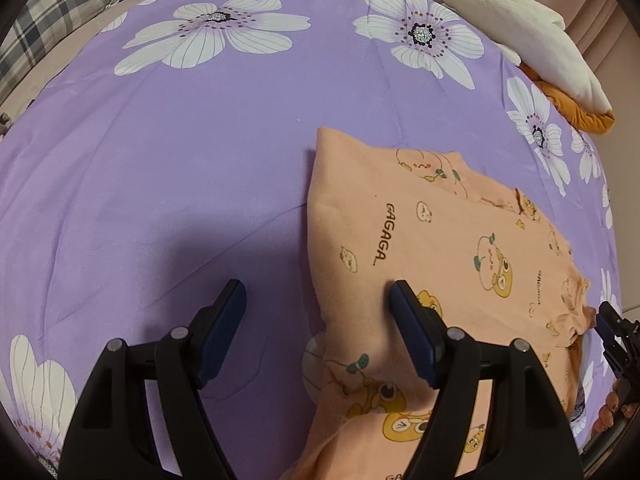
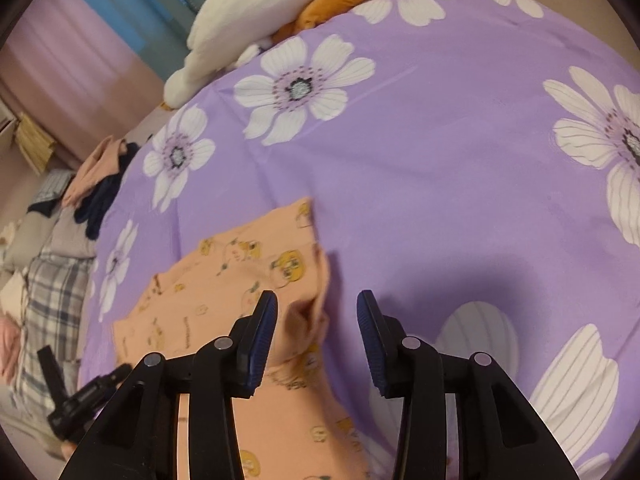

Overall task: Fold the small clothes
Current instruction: 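Pinch the folded side edge with the right gripper and smooth it flat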

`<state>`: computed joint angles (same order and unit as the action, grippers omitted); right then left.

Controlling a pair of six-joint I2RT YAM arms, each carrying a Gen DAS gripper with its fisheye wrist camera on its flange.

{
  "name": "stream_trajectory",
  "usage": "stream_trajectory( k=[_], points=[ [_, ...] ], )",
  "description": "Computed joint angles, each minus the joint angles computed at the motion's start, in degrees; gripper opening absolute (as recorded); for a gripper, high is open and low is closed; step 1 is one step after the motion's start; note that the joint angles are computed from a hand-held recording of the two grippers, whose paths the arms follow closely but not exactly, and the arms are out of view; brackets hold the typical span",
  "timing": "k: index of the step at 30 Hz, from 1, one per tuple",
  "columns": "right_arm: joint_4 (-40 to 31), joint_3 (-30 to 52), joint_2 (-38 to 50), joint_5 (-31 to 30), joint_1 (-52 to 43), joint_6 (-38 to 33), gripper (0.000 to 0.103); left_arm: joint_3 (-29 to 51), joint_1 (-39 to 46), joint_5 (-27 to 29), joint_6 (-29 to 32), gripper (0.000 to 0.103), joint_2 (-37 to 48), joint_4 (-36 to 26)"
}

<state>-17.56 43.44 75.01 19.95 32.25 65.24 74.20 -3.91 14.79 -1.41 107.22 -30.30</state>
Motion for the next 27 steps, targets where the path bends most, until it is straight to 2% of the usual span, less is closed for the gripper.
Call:
stream_trajectory(
  k=[5, 6, 8, 15, 23, 24, 25, 26, 27],
  points=[
    [1.33, 3.43, 5.95, -1.19, 0.97, -2.22, 0.041, -0.32, -0.17, -0.44, 0.77, 0.075, -0.03, 0.45],
    [1.10, 4.21, 7.26, -0.91, 1.31, -2.50, 0.037, -0.49, -0.21, -0.53, 0.98, 0.075, -0.07, 0.63],
    [0.40, 5.00, 8.50, -0.02, 1.99, -2.91, 0.009, -0.67, -0.23, -0.63, 1.19, 0.075, -0.09, 0.86],
    [-2.57, 4.73, 5.16, 5.74, 4.00, -3.22, 0.008, -0.23, 0.16, 0.28, 0.51, 0.076, 0.44, 0.65],
    [-2.76, 4.90, 9.06, 2.30, 2.31, -2.06, 0.009, 1.27, 0.62, 0.96, 0.52, 0.073, 0.80, -0.64],
    [-2.96, 4.77, 8.42, 1.76, 2.10, -1.78, 0.012, 1.77, 1.03, 1.16, -0.17, 0.072, 0.95, -0.68],
    [-3.56, 5.03, 7.92, 0.74, 1.54, -1.79, 0.018, 1.99, 1.50, 1.28, -1.07, 0.066, 1.00, -0.14],
    [-4.37, 5.44, 7.34, 0.45, 1.13, -1.78, 0.028, 2.54, 1.96, 1.23, -2.13, 0.060, 1.37, 0.46],
    [-4.62, 5.63, 6.59, 1.14, 0.98, -2.04, 0.035, 3.26, 2.25, 1.40, -2.56, 0.058, 1.83, 0.31]
  ],
)
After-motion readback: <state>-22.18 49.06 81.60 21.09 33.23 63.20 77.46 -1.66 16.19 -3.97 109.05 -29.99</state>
